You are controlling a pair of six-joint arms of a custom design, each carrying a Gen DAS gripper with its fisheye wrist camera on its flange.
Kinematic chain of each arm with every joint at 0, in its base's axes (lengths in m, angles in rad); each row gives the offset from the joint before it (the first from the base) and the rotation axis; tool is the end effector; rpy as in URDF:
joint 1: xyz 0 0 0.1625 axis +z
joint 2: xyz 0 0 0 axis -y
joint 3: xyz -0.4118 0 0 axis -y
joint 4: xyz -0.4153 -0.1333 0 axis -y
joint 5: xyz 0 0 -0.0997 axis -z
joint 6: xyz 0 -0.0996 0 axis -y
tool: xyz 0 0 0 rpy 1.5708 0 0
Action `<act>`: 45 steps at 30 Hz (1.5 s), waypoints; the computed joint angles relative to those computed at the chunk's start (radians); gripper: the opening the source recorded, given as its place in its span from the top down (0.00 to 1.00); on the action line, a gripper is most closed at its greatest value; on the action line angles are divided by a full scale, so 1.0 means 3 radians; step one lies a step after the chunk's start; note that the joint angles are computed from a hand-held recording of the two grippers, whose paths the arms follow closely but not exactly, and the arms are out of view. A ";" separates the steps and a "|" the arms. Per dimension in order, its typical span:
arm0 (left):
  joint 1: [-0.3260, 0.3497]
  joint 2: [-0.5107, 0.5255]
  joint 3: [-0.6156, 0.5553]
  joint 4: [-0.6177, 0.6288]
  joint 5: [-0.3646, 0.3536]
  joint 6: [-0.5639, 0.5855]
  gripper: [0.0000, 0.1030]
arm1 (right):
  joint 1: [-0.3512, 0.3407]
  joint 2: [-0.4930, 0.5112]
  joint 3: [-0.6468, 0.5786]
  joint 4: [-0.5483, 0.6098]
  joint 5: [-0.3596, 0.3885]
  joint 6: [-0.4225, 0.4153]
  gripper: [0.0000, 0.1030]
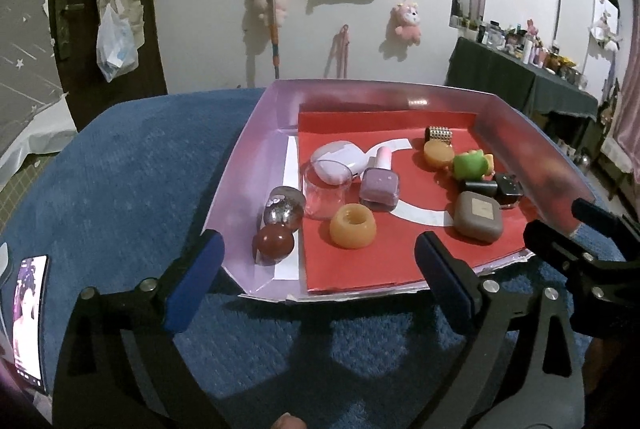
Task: Organize rigid objects
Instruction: 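Withdraw both open tools up and out of the box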
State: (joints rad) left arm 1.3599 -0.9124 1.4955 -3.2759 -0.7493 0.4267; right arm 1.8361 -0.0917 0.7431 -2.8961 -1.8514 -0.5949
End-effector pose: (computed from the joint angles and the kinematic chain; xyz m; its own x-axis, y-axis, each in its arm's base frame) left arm 0.0545 -0.7306 0.3199 -0.6944 -0.2818 -0.6621 0.4155 0.5942 -0.6887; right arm 0.3322 -0.8195 -0.0642 -0.6907 -0.4931 0.5289 -0.7147 0.5768 -0.3956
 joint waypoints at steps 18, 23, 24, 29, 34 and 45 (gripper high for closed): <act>0.0008 0.0119 -0.0034 -0.0174 0.0031 0.0196 0.00 | -0.0022 0.0071 0.0046 -0.0315 -0.0088 0.0032 0.00; 0.0004 0.0141 -0.0057 -0.0153 0.0094 0.0212 0.00 | -0.0031 0.0060 0.0054 -0.0314 -0.0094 0.0020 0.00; -0.0002 0.0156 -0.0061 -0.0181 0.0115 0.0241 0.00 | -0.0026 0.0067 0.0047 -0.0312 -0.0093 0.0026 0.00; -0.0032 0.0258 -0.0116 -0.0369 0.0232 0.0475 0.00 | -0.0027 0.0066 0.0042 -0.0295 -0.0106 0.0023 0.00; -0.0019 0.0220 -0.0086 -0.0275 0.0185 0.0383 0.00 | -0.0024 0.0058 0.0058 -0.0296 -0.0118 0.0026 0.00; 0.0084 0.0029 -0.0040 0.0311 -0.0124 -0.0206 0.00 | -0.0030 0.0053 0.0069 -0.0296 -0.0093 0.0038 0.00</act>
State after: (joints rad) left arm 1.3852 -0.9036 1.4835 -3.1827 -0.7864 0.3649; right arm 1.8271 -0.0758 0.7638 -2.9848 -1.8793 -0.5835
